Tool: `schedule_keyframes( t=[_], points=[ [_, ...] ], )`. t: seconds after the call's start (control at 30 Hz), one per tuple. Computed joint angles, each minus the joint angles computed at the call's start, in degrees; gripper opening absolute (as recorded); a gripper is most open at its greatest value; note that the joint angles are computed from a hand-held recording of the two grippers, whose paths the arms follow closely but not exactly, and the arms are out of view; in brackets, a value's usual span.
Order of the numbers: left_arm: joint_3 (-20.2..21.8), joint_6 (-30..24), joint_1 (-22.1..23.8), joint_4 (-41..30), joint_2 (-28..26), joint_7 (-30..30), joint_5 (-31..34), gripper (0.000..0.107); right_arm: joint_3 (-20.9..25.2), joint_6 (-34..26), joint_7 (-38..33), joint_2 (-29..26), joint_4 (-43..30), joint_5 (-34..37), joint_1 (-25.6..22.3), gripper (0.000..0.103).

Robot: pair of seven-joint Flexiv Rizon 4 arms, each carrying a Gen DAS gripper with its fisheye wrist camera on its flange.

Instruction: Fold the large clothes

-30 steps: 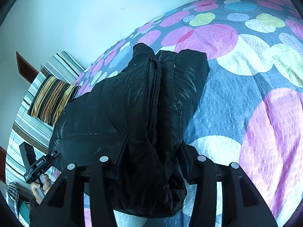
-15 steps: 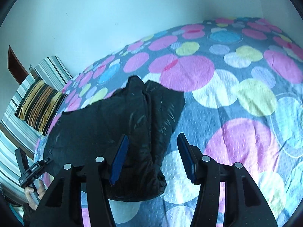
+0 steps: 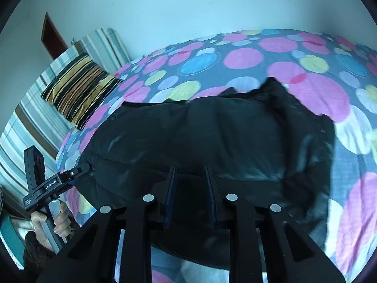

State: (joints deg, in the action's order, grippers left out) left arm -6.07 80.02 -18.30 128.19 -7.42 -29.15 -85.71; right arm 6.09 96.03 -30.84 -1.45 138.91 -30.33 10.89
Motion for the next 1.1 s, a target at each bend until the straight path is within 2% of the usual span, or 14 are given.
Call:
schedule_keyframes(
  t=[0.23, 0.3, 0.4, 0.57, 0.73, 1.03, 1.1],
  points=[
    [0.75, -3.64, 3.22, -1.36, -0.94, -3.92, 9.49, 0.079, 1.02, -6.49, -3.4, -3.75, -6.18, 3.7, 3.8, 0.024],
    [0.75, -5.73, 4.51, -2.07, -1.45, -4.41, 12.03, 0.079, 0.28, -7.63, -2.35, -3.68, -6.35, 2.36, 4.65, 0.024],
    [0.87, -10.35, 7.01, -3.82, -3.04, -6.76, 16.84, 0.079, -2.03, -8.52, 2.9, -3.54, -6.04, -4.73, 5.59, 0.024],
    [0.37, -16.95, 10.17, -6.23, -5.09, -8.51, 18.82, 0.081, -0.92, -10.97, 3.83, -4.21, -6.67, -5.83, 4.84, 0.024],
    [-0.06, -18.72, 11.33, -8.01, -6.59, -10.07, 22.71, 0.084, -0.75, -14.91, 3.49, -6.54, -8.12, -5.76, 5.74, 0.024],
    [-0.23, -22.6, 13.16, -11.06, -8.53, -14.26, 30.71, 0.084, -1.1, -15.86, 4.02, -7.58, -8.3, -6.06, 6.17, 0.022],
    [-0.41, -24.09, 13.61, -11.62, -8.78, -14.98, 31.84, 0.08, -1.09, -15.78, 3.98, -7.71, -8.34, -5.69, 6.2, 0.022]
  ],
)
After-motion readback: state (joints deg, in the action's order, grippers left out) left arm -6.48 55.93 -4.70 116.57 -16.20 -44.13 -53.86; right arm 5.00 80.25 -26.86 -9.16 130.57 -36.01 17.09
